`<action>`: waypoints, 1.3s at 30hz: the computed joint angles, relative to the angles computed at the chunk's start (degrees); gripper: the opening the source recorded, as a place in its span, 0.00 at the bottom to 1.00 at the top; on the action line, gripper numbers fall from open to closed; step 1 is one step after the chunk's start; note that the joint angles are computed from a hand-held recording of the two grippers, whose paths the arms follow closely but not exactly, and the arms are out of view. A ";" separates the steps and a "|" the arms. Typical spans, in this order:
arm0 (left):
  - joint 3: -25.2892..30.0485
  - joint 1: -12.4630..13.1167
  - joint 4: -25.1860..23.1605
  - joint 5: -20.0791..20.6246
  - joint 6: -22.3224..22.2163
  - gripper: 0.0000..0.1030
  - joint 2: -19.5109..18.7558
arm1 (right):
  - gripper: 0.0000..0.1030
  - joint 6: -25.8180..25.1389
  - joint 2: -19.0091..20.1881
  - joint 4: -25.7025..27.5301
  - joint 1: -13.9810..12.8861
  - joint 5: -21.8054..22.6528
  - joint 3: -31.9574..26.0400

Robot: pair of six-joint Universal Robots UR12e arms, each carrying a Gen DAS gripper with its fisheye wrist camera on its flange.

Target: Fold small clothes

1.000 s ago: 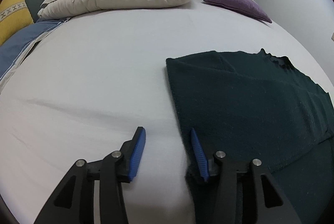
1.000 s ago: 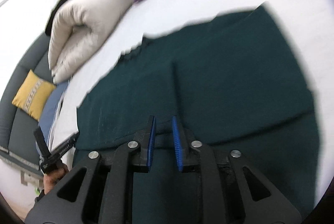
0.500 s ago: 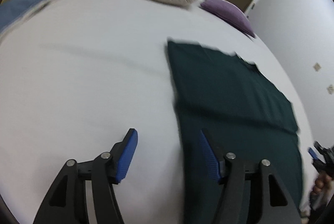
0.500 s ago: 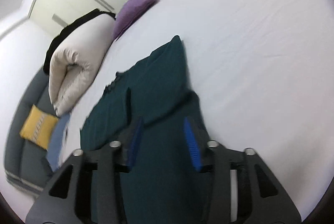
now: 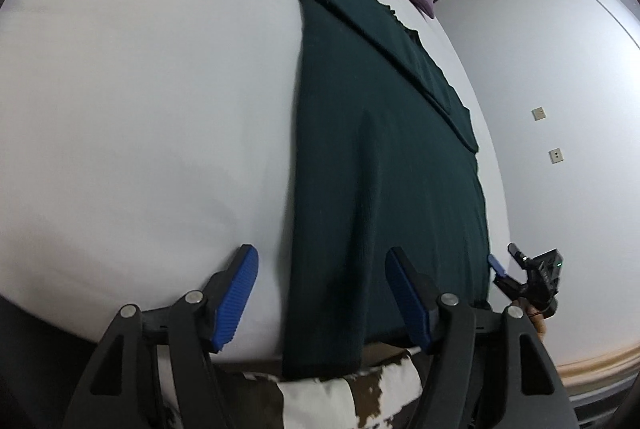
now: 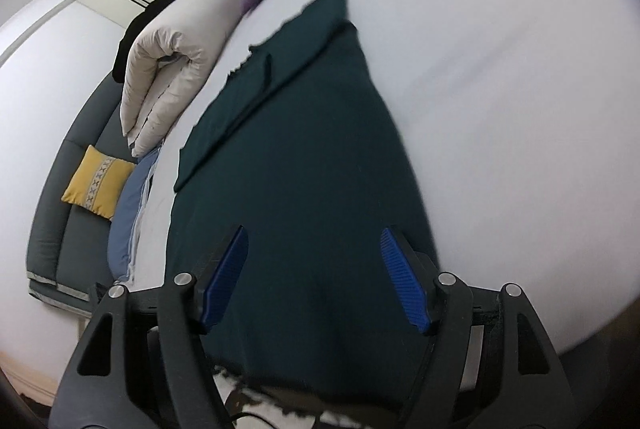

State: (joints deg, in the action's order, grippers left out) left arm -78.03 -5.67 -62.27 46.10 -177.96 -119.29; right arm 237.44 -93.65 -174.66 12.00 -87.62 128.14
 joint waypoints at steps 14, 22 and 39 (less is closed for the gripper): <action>2.01 0.88 -12.93 -6.04 4.96 0.54 -0.88 | 0.65 -0.58 -4.75 3.88 -0.36 5.21 3.52; 1.91 1.48 -16.39 -7.48 5.95 0.45 -0.99 | 0.65 -0.53 -5.37 4.96 -1.78 8.95 3.88; -0.25 1.27 -9.77 -4.98 2.34 0.06 0.74 | 0.65 -5.21 -7.33 21.41 -3.70 12.00 1.38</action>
